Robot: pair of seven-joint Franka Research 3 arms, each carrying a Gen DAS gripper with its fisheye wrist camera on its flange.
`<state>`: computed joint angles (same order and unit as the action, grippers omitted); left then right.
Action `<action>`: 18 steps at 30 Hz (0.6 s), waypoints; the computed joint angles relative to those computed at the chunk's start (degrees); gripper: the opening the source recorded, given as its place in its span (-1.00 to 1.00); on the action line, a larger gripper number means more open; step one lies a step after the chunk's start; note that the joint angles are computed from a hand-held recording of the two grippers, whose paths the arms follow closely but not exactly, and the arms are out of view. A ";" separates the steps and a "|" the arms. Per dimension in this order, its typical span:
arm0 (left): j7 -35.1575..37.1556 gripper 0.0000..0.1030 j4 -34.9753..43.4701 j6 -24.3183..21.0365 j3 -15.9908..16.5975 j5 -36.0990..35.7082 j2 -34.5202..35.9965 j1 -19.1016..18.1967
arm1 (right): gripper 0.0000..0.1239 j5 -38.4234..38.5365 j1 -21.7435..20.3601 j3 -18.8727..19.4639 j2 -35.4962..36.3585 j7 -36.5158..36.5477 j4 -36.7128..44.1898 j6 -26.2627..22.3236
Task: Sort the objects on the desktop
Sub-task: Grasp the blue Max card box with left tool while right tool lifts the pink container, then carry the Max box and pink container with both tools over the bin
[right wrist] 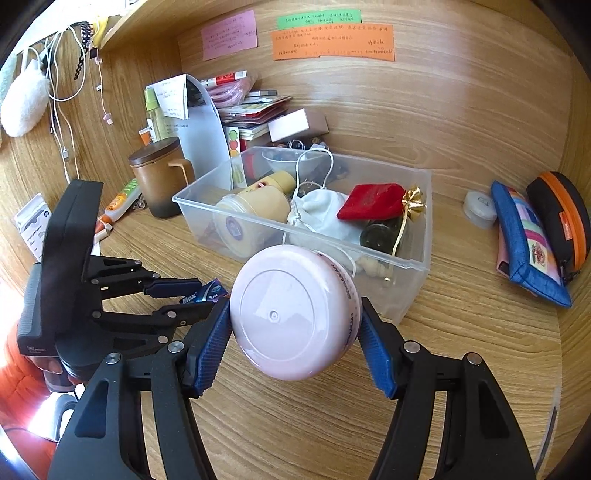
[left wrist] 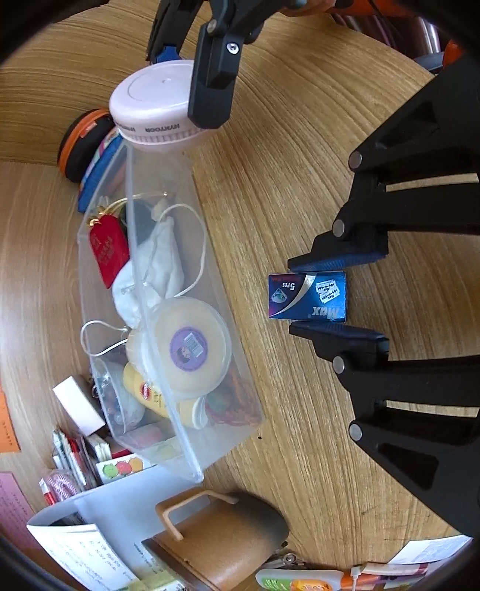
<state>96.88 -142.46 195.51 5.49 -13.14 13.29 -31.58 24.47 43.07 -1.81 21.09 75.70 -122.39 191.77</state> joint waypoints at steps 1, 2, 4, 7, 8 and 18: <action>-0.24 -0.49 -0.46 0.61 -0.38 0.33 -0.44 0.52 | 0.01 0.23 0.75 -0.68 -0.18 -0.09 -0.13 0.05; -0.45 -0.49 -0.93 1.25 -0.90 0.43 -0.99 1.10 | 0.01 0.50 1.56 -1.44 -0.42 -0.25 -0.29 0.09; -0.44 -0.49 -1.52 2.07 -2.18 0.38 -1.90 2.52 | 0.01 1.03 2.78 -2.52 -0.76 -0.59 -0.51 0.21; 0.91 -0.49 -1.48 2.13 -3.02 -1.50 -2.90 3.49 | 0.01 2.08 4.71 -4.19 -1.36 -1.35 -0.79 0.51; 1.04 -0.49 -1.55 2.19 -3.57 -1.52 -3.30 4.16 | 0.01 2.36 4.93 -4.33 -1.52 -1.64 -0.85 0.67; -5.40 -0.49 -2.02 3.11 -11.62 8.66 -7.40 16.41 | 0.01 7.04 9.97 -9.16 -1.71 -5.73 0.97 0.71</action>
